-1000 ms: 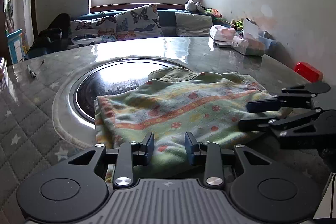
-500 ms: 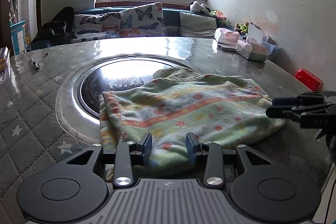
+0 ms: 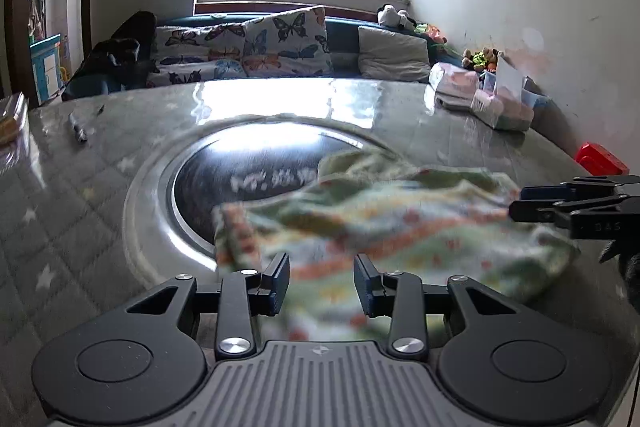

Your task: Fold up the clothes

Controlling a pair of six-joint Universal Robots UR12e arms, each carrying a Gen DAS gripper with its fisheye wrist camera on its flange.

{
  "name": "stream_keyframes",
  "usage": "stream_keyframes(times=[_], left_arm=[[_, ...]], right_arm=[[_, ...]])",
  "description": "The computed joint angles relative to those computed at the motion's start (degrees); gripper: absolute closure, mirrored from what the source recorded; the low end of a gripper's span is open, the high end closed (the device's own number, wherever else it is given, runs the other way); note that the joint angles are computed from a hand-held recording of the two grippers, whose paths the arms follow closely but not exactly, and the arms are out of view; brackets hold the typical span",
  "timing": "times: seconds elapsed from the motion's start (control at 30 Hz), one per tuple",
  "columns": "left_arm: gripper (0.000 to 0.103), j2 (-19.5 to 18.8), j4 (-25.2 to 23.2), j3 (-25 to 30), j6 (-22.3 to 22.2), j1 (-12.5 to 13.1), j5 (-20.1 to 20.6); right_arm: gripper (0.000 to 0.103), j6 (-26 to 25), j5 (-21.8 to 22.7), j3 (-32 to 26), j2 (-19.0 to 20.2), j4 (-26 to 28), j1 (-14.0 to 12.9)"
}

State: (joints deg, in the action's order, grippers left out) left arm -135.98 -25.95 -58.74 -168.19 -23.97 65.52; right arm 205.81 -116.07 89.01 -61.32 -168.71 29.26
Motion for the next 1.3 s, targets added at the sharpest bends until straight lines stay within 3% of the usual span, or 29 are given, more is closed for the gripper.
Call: stream_keyframes(times=[0.17,0.3,0.47,0.63,0.83,1.0,1.1,1.3], left_arm=[[0.066,-3.3,-2.92,6.42,0.19,-0.96,-0.86],[0.069,-6.64,-8.13,12.97,0.09,-1.59,-1.74],[0.072,-10.52,-14.07,20.08,0.26,-2.35,0.28],[0.072,-12.21,-15.84,23.07,-1.13,-2.49,1.68],[0.072,-11.87,-15.16,22.54,-1.02,-2.57,2.03],[0.072,-11.91,-15.05,22.65,-1.59,-2.58,2.7],[0.072,-11.17,-13.98,21.25,-1.99,-2.32,2.78],[0.07,-7.43,-9.25,14.36,-2.94,-1.37,2.47]], right_arm=[[0.058,-0.91,2.45,-2.66,1.57,0.71,-1.52],[0.058,0.63,3.5,-3.68,2.16,2.64,-2.47],[0.063,3.79,3.91,-3.49,2.22,4.64,-3.31],[0.064,3.92,3.59,-3.36,2.01,4.45,-3.24],[0.064,1.06,3.74,-6.09,3.45,4.28,-2.82],[0.064,0.87,3.1,-9.06,5.09,7.99,-2.89],[0.064,1.85,2.11,-9.95,5.6,10.27,-2.94],[0.062,-0.62,1.54,-8.49,4.39,7.56,-1.94]])
